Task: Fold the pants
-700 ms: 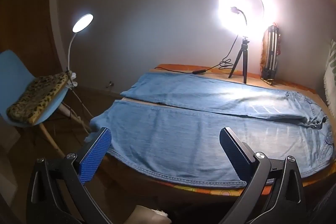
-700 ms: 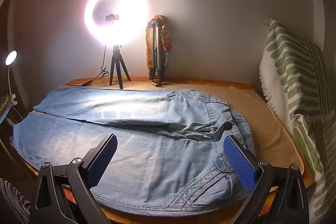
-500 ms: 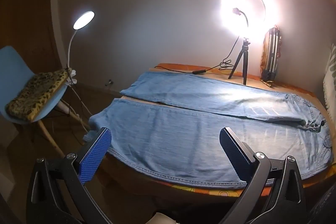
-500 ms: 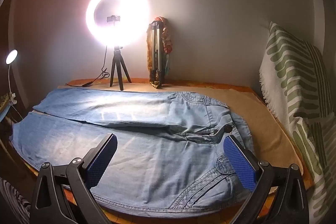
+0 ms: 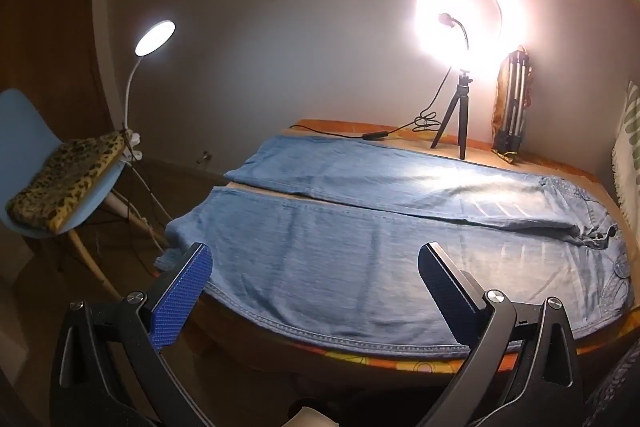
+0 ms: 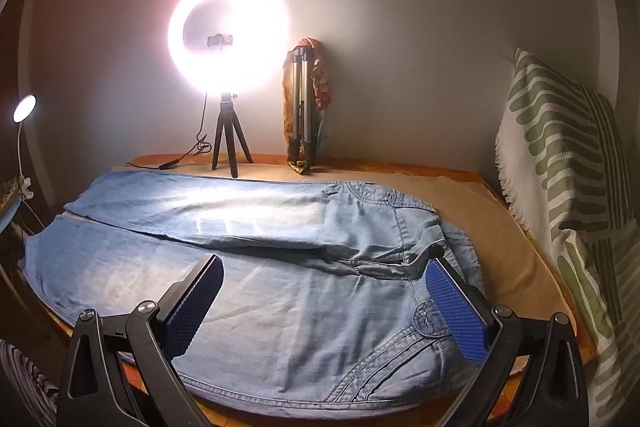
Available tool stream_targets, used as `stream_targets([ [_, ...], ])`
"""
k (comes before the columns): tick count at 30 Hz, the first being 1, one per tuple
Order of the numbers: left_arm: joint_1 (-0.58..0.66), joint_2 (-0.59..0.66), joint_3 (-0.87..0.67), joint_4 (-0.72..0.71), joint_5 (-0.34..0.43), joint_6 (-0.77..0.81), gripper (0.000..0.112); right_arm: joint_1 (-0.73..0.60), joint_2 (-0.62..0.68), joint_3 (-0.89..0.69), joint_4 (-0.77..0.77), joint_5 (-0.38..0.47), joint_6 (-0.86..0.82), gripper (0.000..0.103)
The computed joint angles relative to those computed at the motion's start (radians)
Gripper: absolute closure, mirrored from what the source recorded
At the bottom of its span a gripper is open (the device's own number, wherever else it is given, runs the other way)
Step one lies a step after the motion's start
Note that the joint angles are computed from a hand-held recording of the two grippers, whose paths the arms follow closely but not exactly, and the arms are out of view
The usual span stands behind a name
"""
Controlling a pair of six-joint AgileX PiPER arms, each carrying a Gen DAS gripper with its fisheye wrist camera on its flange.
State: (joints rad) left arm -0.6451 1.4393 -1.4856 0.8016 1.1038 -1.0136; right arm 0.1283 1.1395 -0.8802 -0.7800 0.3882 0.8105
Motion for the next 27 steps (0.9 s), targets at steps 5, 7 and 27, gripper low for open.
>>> stream_targets([
  [5,0.004,-0.002,0.002,-0.002,-0.002,0.003,0.010,0.002,0.002,-0.002,-0.006,0.000,0.006,0.001],
  [7,0.004,0.001,0.001,-0.003,-0.003,0.002,0.010,0.000,0.001,0.000,-0.002,-0.003,0.003,0.001],
  [27,0.009,0.005,0.007,-0.017,-0.013,0.003,0.010,0.005,0.006,0.005,-0.035,-0.014,0.039,0.001],
])
